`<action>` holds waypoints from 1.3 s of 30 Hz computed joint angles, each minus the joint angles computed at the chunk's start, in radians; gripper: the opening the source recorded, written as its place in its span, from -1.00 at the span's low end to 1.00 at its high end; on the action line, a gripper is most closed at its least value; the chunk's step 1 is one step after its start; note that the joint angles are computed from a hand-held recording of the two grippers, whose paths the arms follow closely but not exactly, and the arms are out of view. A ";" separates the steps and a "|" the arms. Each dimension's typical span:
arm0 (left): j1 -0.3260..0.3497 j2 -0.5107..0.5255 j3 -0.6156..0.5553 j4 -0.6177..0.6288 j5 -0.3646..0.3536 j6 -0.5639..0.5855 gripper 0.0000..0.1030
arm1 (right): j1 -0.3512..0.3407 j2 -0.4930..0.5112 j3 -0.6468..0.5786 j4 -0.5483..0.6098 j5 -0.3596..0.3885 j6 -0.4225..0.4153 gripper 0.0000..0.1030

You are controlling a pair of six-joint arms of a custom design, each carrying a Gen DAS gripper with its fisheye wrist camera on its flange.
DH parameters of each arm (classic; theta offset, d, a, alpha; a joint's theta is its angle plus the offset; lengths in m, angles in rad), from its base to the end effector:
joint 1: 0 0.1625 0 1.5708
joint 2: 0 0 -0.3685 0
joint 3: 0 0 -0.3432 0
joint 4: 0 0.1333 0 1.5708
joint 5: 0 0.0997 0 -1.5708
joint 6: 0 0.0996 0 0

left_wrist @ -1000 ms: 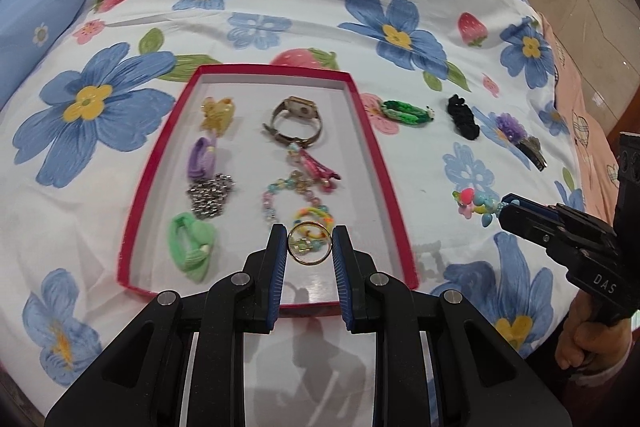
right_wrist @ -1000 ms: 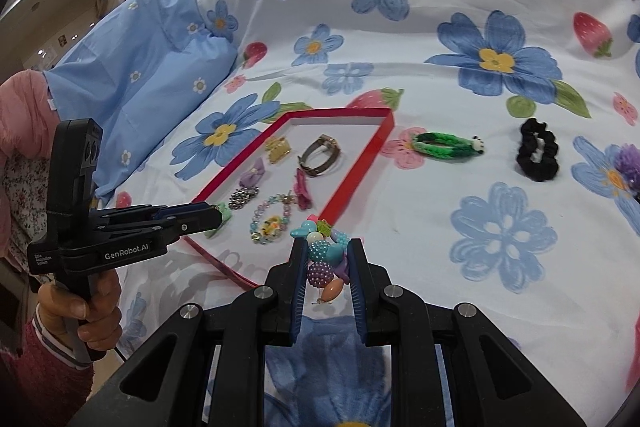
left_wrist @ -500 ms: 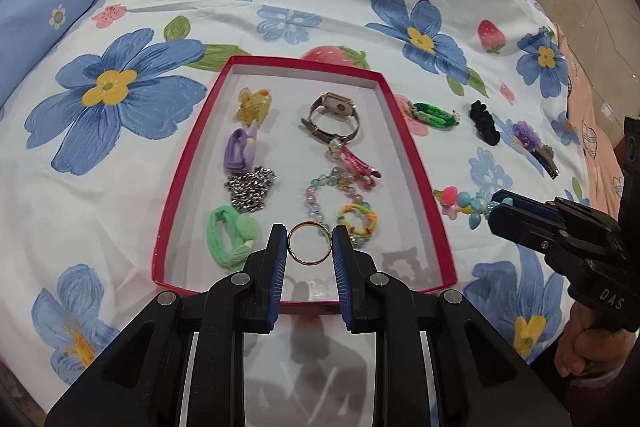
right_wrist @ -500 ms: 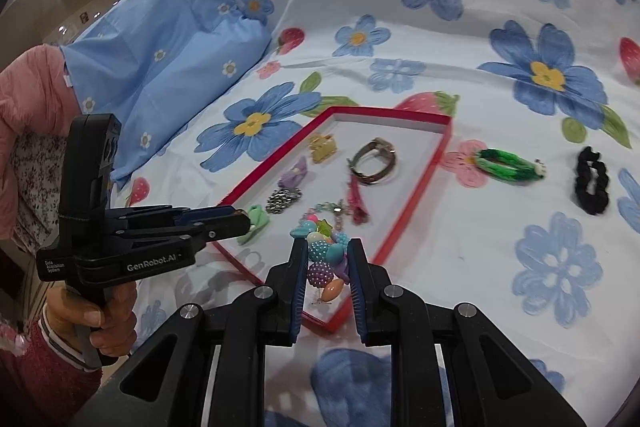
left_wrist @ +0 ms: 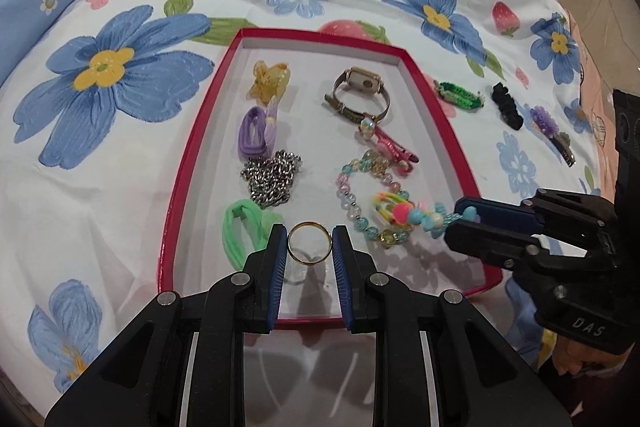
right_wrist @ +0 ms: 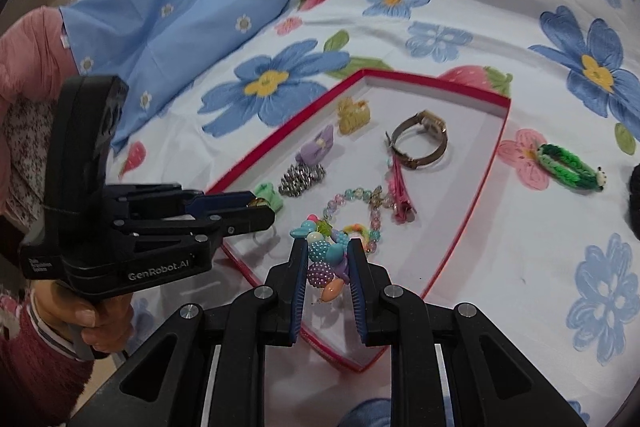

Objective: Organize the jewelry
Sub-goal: 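Carry the gold ring with the left tool while the right tool carries the pastel bracelet to the tray, then open the left tool to drop the gold ring while the right tool releases the pastel bracelet in the tray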

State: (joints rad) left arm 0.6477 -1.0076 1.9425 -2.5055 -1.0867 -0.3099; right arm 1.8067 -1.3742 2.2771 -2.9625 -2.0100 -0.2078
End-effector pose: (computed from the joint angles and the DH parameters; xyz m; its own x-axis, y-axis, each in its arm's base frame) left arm -0.2905 -0.4451 0.1098 -0.7517 0.4883 -0.4433 0.5967 0.7899 -0.1417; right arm 0.1854 -0.3821 0.2217 -0.8642 -0.1941 0.4642 -0.3931 0.8364 -0.3820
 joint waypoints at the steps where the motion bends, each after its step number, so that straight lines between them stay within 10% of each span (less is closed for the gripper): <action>1: 0.002 0.003 -0.003 0.005 0.000 0.002 -0.59 | -0.003 0.005 -0.002 0.009 -0.003 -0.002 -0.61; 39: 0.016 0.046 -0.058 0.116 0.003 0.032 -0.51 | -0.043 0.021 -0.034 0.138 0.007 -0.032 -0.53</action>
